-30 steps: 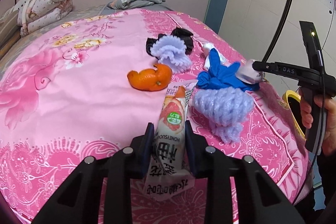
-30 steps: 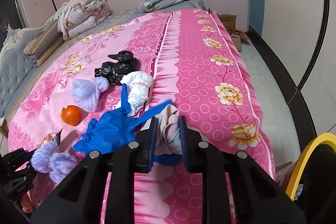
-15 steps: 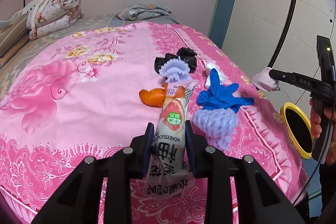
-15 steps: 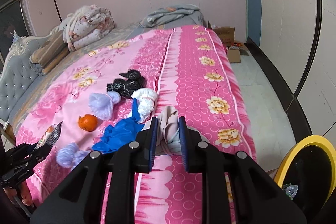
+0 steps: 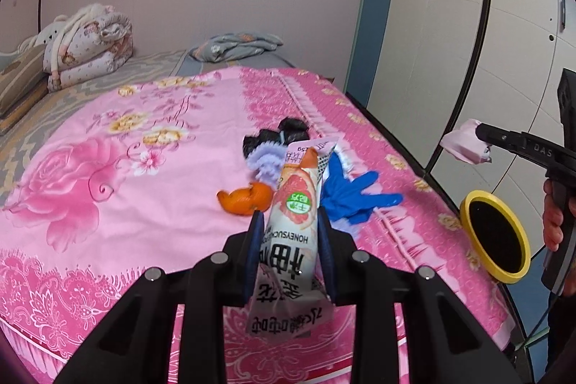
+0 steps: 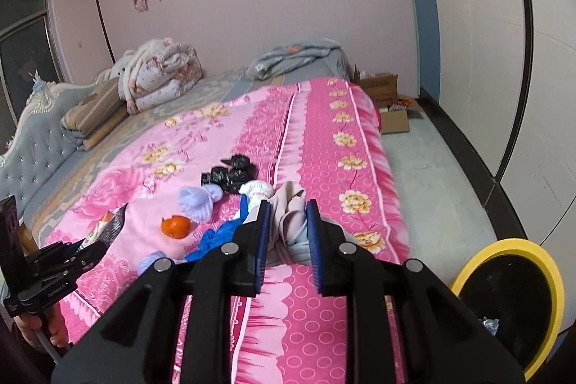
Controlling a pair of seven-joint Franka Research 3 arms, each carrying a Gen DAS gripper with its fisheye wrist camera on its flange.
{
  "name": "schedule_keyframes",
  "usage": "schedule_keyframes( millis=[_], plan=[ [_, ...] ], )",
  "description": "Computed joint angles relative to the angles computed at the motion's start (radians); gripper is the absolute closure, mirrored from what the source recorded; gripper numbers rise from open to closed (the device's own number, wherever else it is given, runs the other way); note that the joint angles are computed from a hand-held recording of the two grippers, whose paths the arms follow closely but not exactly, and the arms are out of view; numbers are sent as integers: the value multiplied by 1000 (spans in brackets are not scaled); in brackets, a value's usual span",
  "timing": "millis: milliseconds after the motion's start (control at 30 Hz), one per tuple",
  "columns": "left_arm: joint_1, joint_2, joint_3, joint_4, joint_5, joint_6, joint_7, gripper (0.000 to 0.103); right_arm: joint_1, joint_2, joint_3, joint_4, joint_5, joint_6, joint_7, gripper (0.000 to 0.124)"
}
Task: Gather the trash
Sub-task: 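Carry the sauce packet and beige cloth over the yellow-rimmed bin with both tools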
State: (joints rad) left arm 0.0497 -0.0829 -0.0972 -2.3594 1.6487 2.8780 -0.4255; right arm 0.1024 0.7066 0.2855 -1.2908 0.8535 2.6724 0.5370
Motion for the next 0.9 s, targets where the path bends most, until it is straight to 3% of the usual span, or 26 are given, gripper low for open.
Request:
schedule_keyframes(
  millis=[233,633,900],
  plan=[
    [-26,-7,-24,54,-30,-28,52,76,-80,-114,43,-104,162,23,-139,105],
    [-85,51,-53,222,-67,-51,141,76,-110,-243,-34,-176,383,30,-231,105],
    [-127,118,-54,360,-84,-38,193,76,-128,-263,-86,-153,445,43,-231,105]
  ],
)
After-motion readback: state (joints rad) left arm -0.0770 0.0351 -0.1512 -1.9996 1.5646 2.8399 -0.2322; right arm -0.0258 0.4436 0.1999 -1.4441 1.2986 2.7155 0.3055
